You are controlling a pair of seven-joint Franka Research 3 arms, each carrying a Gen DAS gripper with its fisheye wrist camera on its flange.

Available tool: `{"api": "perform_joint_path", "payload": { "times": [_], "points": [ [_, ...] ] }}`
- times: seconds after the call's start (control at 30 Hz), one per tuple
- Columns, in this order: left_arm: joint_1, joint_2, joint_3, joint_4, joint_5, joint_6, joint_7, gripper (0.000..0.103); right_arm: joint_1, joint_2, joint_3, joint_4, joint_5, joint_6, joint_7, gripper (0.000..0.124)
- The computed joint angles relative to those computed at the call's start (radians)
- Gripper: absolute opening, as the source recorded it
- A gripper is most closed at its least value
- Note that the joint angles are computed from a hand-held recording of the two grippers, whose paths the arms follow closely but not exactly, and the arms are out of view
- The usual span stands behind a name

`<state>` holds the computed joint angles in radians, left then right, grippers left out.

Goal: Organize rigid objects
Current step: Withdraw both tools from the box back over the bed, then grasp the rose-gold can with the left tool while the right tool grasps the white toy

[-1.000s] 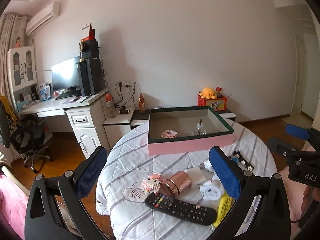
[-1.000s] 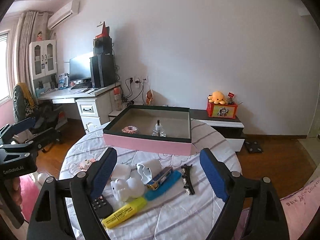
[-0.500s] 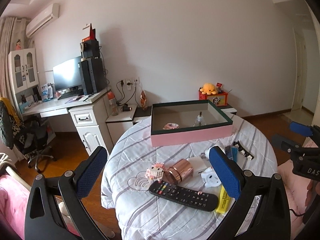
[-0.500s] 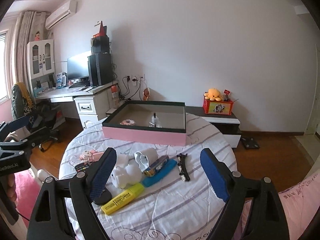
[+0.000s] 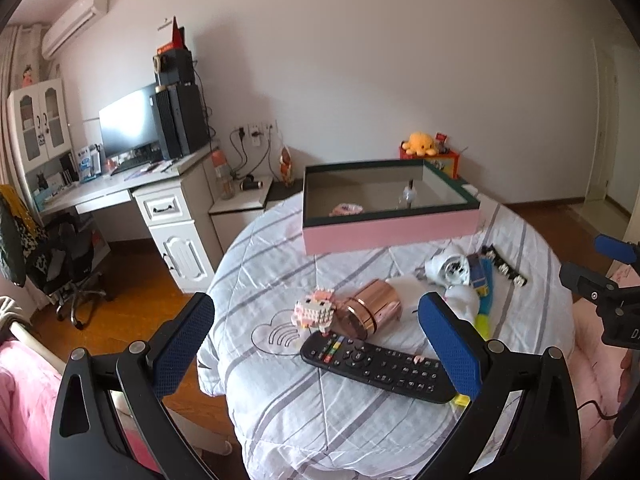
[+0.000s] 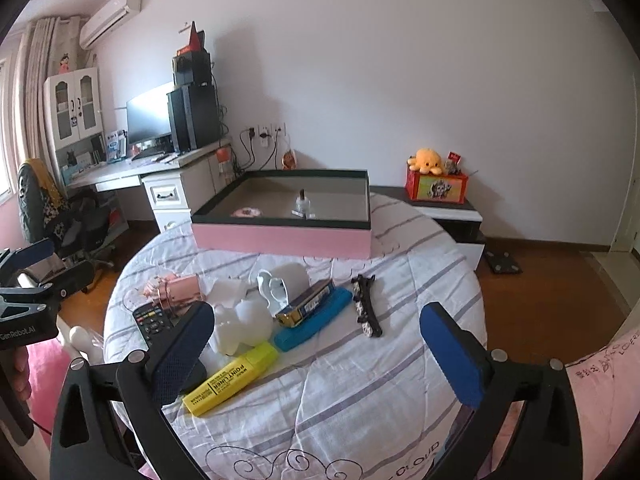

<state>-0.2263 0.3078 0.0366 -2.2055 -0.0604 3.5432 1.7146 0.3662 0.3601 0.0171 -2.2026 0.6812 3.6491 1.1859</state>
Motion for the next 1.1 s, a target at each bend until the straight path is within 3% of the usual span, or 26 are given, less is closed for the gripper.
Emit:
{"api": "perform_joint_path", "payload": {
  "times": [0.4,0.53,0.67,0.93,1.1],
  "points": [
    [-0.003,0.066,0.022,0.069,0.066,-0.09,-0.05,0.103,-0.027,0.082,0.004,0.089,-0.093,-0.132,0.066,0.103],
    [0.021,0.088,0.008,0.096,0.12,-0.12,-0.095,0.103,-0.001,0.132,-0.026,0.152,-0.119,-0.201,0.083,0.103],
    [0.014,0.104,0.028,0.114,0.155,-0.135,-0.123,0.103,0.024,0.171,-0.055,0.206,-0.148,-0.251,0.105,0.103],
    [0.037,0.12,0.033,0.136,0.225,-0.154,-0.177,0.103,-0.004,0.243,-0.03,0.307,-0.244,-0.337,0.156,0.103],
    [0.073,0.133,0.001,0.159,0.273,-0.174,-0.205,0.103,0.054,0.265,-0.105,0.332,-0.28,-0.375,0.198,0.095]
  ]
}}
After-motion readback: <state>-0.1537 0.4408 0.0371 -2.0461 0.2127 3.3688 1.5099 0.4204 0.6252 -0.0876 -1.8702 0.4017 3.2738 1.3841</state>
